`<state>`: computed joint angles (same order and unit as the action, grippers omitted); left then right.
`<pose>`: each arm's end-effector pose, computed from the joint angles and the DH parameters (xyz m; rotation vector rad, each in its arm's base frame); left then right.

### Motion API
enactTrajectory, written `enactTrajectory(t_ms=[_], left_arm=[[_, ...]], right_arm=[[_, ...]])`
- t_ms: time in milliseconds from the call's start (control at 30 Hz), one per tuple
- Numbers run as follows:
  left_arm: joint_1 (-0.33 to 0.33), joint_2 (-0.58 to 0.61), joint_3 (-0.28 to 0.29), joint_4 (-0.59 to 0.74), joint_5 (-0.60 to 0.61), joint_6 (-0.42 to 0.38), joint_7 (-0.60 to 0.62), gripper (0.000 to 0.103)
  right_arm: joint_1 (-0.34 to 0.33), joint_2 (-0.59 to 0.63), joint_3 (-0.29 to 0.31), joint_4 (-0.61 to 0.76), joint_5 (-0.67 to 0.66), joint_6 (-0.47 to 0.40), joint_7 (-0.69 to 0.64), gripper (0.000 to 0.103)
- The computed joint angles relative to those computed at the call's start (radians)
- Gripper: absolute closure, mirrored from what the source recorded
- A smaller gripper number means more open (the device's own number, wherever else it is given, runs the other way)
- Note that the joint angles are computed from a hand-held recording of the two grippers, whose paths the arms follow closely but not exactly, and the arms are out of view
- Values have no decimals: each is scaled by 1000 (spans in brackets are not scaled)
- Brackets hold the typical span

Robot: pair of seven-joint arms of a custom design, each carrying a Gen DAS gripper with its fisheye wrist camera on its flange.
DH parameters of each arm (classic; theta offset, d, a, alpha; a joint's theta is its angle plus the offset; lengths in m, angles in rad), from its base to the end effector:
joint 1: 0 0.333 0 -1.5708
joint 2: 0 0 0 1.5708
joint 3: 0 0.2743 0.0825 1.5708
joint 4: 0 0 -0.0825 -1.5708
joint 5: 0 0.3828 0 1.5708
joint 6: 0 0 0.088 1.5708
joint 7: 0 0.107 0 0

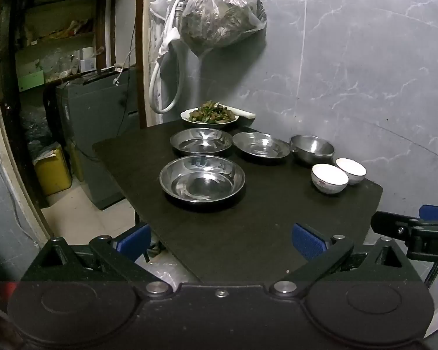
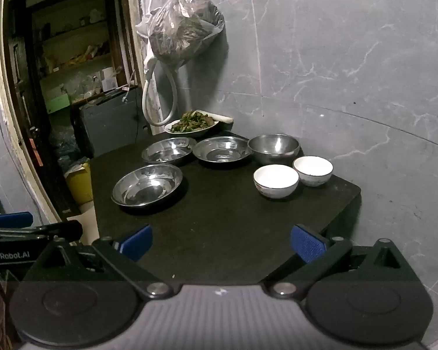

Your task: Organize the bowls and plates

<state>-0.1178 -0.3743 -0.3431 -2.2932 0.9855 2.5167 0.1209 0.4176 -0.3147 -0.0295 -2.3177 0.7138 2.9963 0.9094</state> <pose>0.4400 -0.2389 0.5106 -1.7946 1.3216 -0.7576 0.4867 0.1472 0.5329 -1.7962 1.2025 -0.5609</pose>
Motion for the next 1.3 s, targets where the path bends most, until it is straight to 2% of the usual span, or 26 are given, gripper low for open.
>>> enactTrajectory(t_ms=[433,1300], left_arm=[[8,-5,4,-19,5,33,7,1],[5,2,4,-6,3,22,19,1]], right_arm=[[-1,5,1,4,-6,0,7,0],[-2,13,7,7,-14,4,15,0]])
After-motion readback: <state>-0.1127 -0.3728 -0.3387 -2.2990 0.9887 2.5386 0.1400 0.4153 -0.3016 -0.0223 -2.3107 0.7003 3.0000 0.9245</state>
